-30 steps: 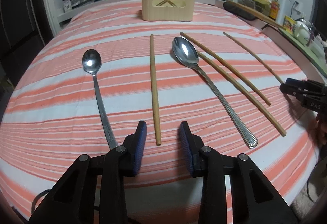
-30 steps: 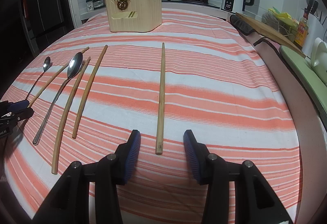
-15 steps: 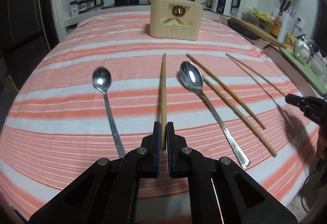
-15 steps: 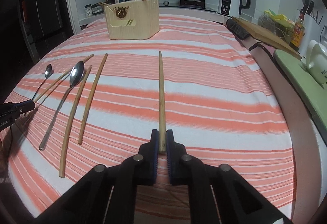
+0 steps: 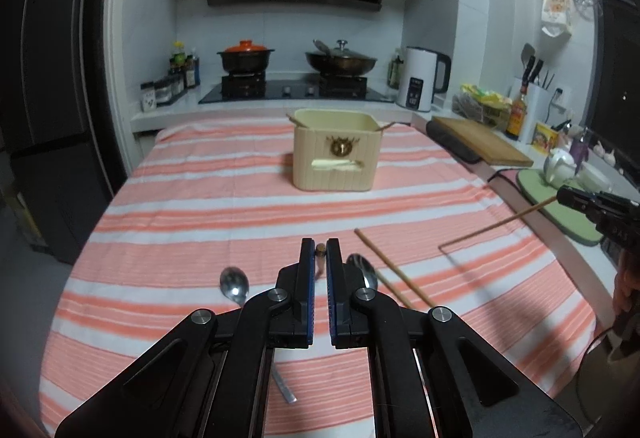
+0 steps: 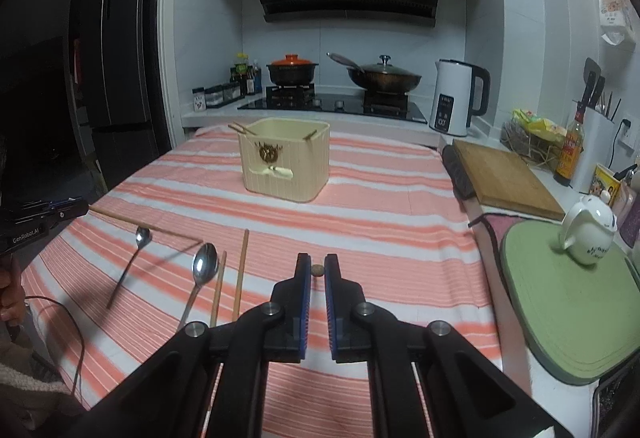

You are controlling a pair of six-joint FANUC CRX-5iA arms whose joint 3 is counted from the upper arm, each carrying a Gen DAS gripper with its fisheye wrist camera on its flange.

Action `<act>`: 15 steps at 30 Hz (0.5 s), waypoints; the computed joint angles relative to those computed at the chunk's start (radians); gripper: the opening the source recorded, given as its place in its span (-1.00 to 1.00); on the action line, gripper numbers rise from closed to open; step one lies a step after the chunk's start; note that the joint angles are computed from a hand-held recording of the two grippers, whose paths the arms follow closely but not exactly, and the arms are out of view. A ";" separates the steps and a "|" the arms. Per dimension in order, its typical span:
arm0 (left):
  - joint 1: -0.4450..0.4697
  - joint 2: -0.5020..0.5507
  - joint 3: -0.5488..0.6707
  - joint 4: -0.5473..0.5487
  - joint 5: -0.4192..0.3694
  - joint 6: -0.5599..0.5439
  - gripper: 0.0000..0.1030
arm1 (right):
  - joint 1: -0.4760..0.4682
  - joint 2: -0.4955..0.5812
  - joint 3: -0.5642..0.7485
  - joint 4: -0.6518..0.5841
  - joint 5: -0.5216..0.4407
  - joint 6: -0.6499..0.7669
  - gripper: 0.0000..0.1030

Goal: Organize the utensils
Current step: 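Carry the left tool's chopstick to the box while the right tool carries its chopstick there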

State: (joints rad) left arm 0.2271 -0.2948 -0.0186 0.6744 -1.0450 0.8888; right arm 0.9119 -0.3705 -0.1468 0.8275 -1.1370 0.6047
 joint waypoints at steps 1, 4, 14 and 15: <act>0.004 0.005 0.012 0.015 -0.005 -0.006 -0.94 | 0.003 0.003 0.011 0.008 0.003 0.003 -0.86; 0.012 0.028 0.045 0.057 -0.024 -0.016 -0.94 | 0.002 0.009 0.040 0.016 0.021 0.011 -0.86; 0.022 0.078 0.112 0.119 -0.064 -0.013 -0.94 | -0.008 0.034 0.129 -0.057 0.062 0.063 -0.86; 0.021 0.079 0.116 0.120 -0.065 -0.012 -0.94 | -0.010 0.036 0.138 -0.066 0.064 0.070 -0.86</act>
